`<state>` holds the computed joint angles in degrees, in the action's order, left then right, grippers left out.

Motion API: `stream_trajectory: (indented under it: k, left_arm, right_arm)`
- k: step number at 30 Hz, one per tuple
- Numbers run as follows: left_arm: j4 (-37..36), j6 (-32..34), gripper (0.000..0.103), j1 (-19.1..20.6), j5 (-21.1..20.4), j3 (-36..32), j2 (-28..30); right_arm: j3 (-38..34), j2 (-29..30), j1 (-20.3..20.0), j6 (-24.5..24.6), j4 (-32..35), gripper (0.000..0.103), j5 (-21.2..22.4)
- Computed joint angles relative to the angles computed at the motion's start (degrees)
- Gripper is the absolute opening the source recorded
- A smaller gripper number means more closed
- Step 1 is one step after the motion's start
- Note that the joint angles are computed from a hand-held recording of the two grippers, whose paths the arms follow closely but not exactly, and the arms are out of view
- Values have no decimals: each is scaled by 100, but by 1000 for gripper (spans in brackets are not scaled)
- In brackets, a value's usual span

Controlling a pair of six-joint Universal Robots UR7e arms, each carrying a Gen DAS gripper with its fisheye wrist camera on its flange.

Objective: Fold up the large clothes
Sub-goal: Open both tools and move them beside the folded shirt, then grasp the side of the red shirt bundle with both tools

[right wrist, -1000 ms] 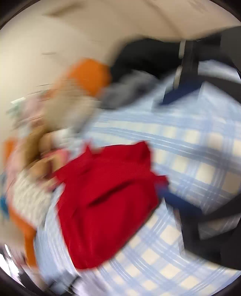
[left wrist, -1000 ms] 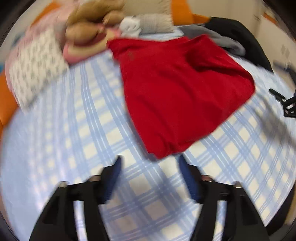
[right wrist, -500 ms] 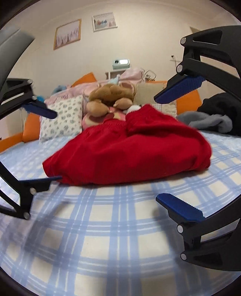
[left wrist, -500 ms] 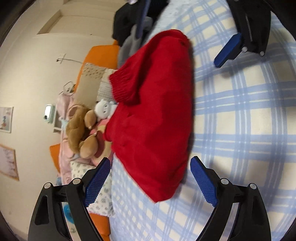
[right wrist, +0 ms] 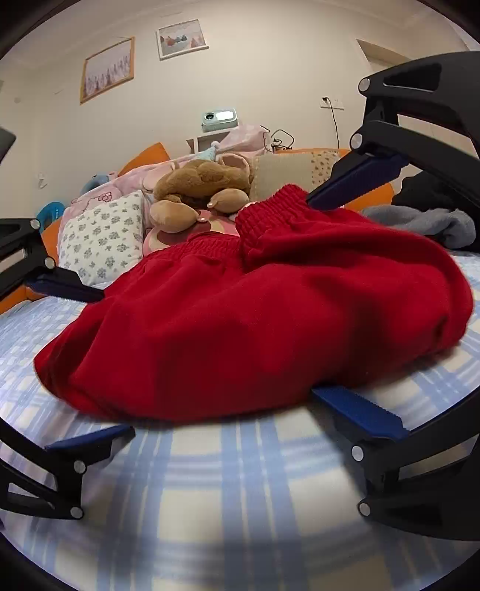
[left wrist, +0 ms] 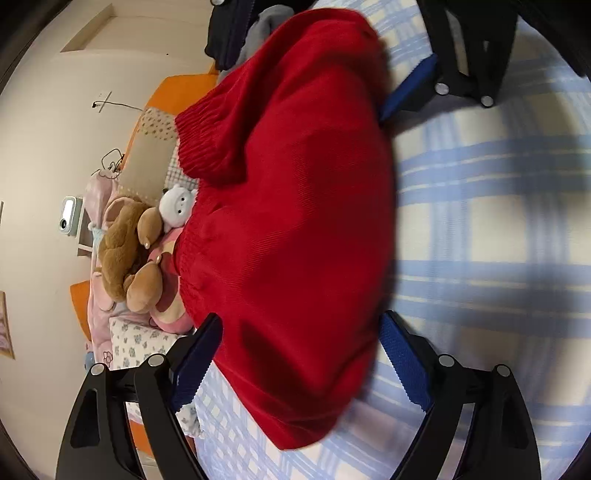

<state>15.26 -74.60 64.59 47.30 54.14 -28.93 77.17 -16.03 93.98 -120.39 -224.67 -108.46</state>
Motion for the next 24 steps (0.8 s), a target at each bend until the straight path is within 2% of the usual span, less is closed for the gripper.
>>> stream_trajectory:
  k: [1,5,9,12,15,17,20,22,24]
  left_arm:
    - [22,37,88,23,16,-89,52]
    - [127,84,91,59,82,-344,189]
    - [271,68,92,94,103,-729,394]
    - [420,-37,93,100,74,-872,480]
    - [241,116,93,108,144,-706,397]
    - [-390,611,92,118,314,-152,150]
    - [-979,1112,92,125,534,361,-52]
    - [-800,1048,93,109,488,148,66]
    - [-398,895,96,100,420,-292,282]
  right_arm:
    - [-76,37,-5,-19,11,99,45]
    - [-265,158,-18,-114,-99,98,158]
    - [-536,367,-47,-543,-393,98,427]
    - [-467,339,-25,-902,-296,96,329]
    - [-308,240,-62,-1405,-214,93,353]
    - [-241,242,-162,-1832,-435,93,639]
    - [-346,330,-200,-1772,-584,96,740]
    - [-569,453,-192,-1578,-688,98,759]
    - [-853,575,-121,-1366,-607,98,519]
